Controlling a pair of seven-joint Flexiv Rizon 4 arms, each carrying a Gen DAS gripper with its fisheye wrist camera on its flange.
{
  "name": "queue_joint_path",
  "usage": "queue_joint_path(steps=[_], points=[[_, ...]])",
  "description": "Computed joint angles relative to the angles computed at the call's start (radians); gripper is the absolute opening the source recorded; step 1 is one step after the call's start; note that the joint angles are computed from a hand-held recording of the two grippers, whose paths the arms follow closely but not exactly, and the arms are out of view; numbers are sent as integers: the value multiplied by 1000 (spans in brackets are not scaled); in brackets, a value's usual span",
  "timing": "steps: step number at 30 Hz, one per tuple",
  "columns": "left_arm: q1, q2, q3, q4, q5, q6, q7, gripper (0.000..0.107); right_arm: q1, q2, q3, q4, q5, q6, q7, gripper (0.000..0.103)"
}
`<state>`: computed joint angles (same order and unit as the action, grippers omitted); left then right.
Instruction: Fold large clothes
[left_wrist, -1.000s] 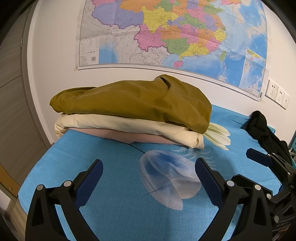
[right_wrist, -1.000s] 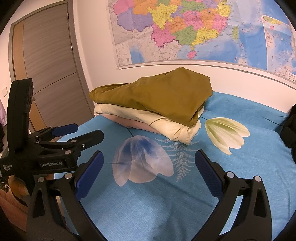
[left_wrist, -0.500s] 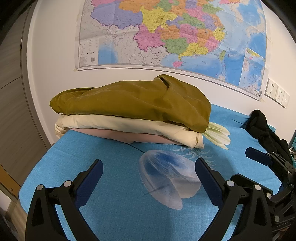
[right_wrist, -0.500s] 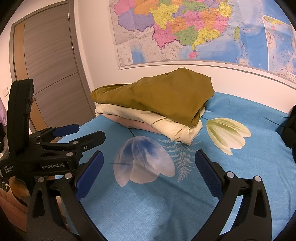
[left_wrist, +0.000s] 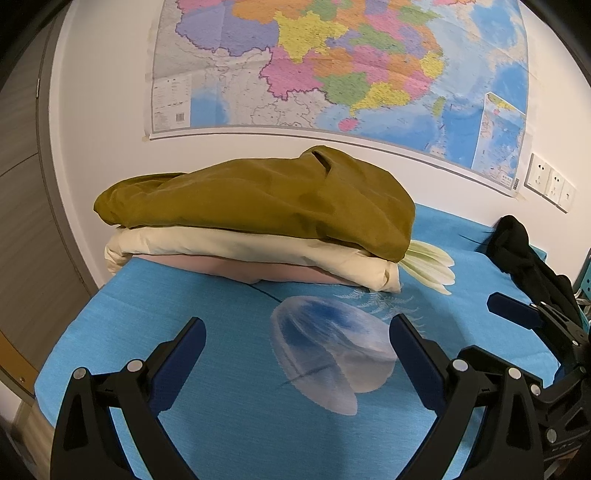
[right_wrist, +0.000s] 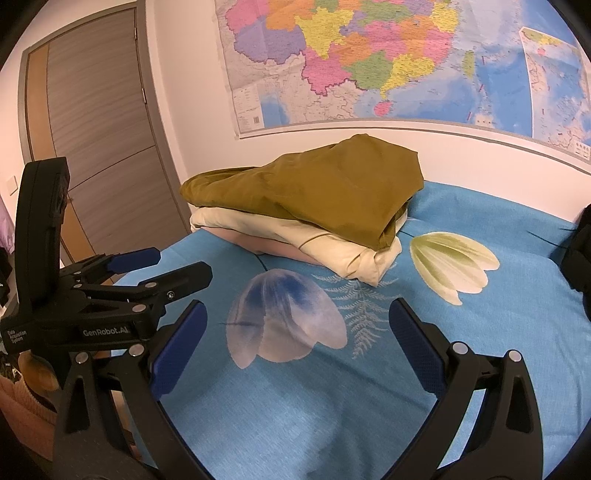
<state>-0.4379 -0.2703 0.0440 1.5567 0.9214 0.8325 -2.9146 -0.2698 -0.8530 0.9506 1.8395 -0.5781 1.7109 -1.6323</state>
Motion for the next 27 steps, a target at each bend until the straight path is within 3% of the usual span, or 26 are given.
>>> queue_joint_path(steps=[19, 27], points=[[-16, -13, 0, -21, 32, 10, -7, 96, -23, -8, 12, 8, -2, 9, 8, 97], [25, -60, 0, -22, -96, 145, 62, 96, -50, 10, -14, 35, -2, 50, 63, 97]])
